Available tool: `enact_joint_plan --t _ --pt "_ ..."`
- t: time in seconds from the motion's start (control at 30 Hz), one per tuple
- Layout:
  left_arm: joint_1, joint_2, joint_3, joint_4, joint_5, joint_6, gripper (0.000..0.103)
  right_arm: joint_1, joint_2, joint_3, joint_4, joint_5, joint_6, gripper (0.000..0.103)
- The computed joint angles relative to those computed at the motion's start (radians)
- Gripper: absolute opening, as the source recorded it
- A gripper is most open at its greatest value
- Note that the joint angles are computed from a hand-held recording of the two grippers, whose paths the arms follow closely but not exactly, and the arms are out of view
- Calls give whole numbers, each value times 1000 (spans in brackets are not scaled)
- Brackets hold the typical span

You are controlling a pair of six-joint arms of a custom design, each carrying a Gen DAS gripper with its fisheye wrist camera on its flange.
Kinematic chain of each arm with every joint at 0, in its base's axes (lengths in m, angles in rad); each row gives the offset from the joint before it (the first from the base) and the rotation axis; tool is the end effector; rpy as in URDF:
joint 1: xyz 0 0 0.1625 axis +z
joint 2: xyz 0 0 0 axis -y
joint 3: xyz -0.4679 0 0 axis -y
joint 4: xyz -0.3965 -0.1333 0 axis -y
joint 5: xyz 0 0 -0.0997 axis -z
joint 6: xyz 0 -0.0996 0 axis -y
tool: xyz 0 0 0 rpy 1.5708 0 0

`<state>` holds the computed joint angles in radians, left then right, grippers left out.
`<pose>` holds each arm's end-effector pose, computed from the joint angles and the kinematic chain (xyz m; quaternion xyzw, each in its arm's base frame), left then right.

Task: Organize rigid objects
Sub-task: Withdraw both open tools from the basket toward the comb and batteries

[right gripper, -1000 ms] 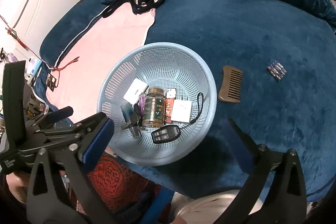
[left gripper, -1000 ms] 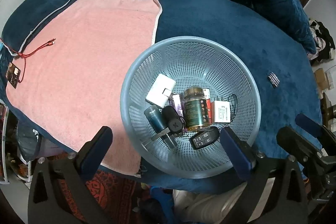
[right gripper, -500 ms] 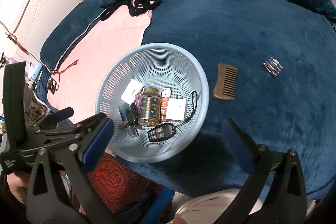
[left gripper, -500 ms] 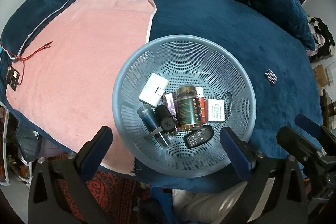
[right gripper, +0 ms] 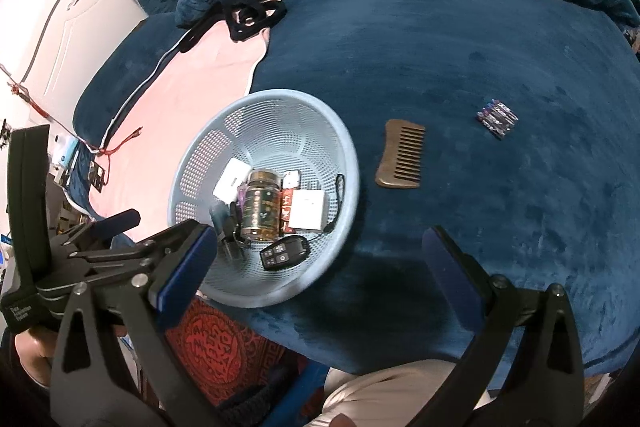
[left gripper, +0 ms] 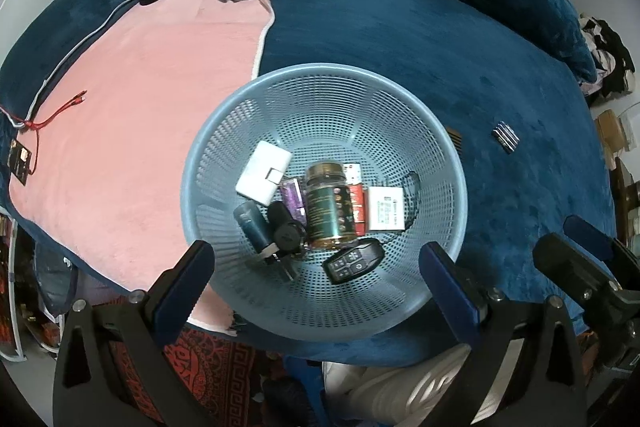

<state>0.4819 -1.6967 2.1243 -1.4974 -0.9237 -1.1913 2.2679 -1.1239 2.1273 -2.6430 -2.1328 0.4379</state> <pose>-0.2217 -0.3342 0.3447 0.0317 0.9214 -0.1818 0.3422 0.3957 -0.3476 0.1729 0.1146 -0.9534 0.1768 0.2159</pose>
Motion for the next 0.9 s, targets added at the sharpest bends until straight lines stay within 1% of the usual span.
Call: enact_joint_plan --t 0.57,0.9 --pt "13 135 1 -163 -22 93 102 -71 -102 70 -5 -20 22 103" --pt "41 190 0 -228 -25 134 102 -118 -119 89 -18 -11 21 103"
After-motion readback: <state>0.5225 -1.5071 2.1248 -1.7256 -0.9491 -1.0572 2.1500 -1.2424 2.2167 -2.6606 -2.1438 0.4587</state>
